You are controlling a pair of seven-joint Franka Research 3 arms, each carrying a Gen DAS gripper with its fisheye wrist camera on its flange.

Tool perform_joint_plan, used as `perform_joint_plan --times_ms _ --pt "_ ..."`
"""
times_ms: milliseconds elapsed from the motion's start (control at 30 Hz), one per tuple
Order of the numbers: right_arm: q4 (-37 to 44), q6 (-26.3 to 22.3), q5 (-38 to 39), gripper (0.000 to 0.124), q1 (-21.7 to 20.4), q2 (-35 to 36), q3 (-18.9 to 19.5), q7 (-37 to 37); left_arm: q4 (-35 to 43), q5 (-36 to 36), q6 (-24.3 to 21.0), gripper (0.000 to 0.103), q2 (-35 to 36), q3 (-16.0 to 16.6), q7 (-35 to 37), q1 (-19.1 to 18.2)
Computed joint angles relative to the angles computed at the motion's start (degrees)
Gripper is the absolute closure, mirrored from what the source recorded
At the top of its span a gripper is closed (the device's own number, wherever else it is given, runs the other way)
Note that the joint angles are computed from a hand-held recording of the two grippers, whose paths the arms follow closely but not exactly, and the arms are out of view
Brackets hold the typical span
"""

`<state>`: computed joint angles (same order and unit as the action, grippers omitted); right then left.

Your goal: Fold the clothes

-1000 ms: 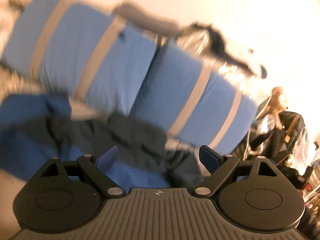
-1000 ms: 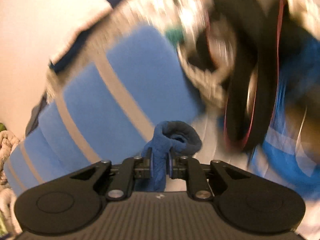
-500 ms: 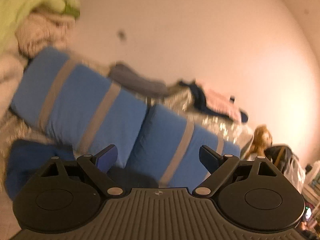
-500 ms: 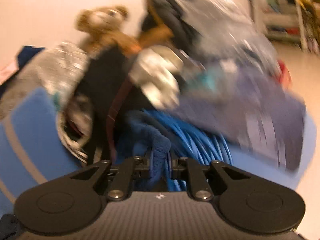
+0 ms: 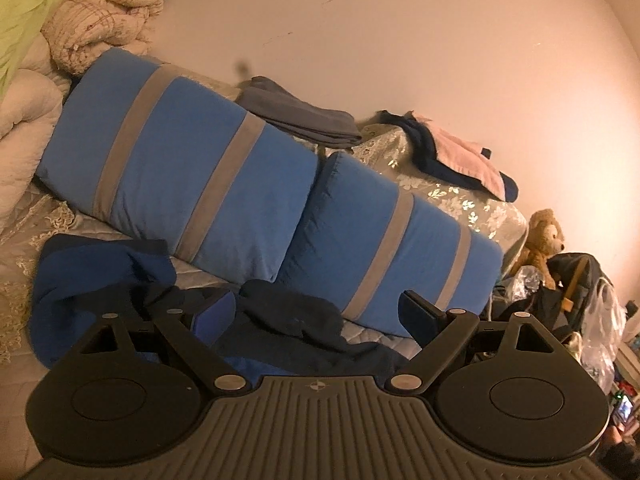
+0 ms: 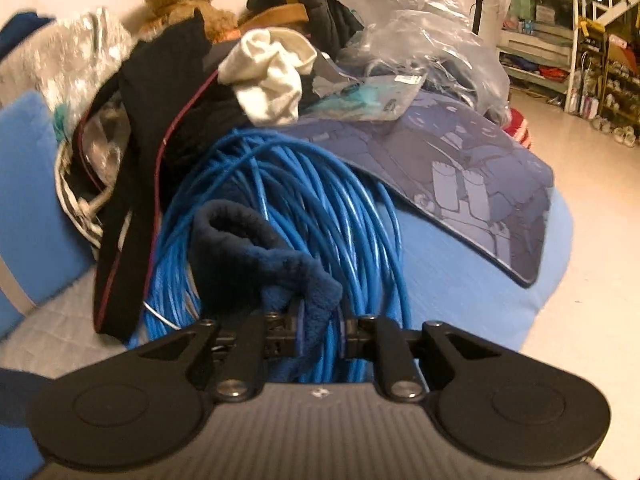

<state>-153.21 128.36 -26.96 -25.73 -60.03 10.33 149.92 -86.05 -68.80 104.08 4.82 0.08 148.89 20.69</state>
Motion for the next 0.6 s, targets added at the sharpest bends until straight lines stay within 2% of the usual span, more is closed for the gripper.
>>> perform_joint_plan --times_ms 67,100,167,200,300,367,467,600 --pt "0.8 -2.3 -0.5 0.081 -0.1 1.0 1.3 -0.3 0.3 0.2 0.1 0.013 0.3 0.0 0.3 0.1" --pt "1.1 -3.0 -0.8 0.077 0.2 1.3 1.7 -0.3 0.6 0.4 0.0 0.013 0.5 0.0 0.4 0.1" --pt "1.9 -4.8 -1.3 0.047 0.5 1.6 2.5 0.5 1.1 0.6 0.0 0.013 0.9 0.0 0.8 0.4" --pt "2.4 -6.0 -1.4 0.041 0.7 1.7 3.1 1.4 1.5 0.5 0.1 0.013 1.2 -0.1 1.1 0.6" --pt "4.2 -8.8 -1.5 0.034 2.0 1.7 3.6 3.5 3.5 1.0 0.1 0.013 2.5 -0.3 1.3 1.1" --pt "6.2 -10.4 -1.5 0.022 3.1 2.0 4.0 4.5 5.5 1.5 0.1 0.013 3.6 -0.7 1.0 1.7" --pt "8.9 -9.7 -2.5 0.021 5.1 1.9 4.7 5.2 9.3 2.0 0.1 0.013 5.6 -1.5 0.5 2.7" --pt "13.7 -4.8 -4.5 0.021 7.3 3.6 5.5 3.8 15.7 1.9 1.0 0.013 8.6 -3.4 1.1 4.2"
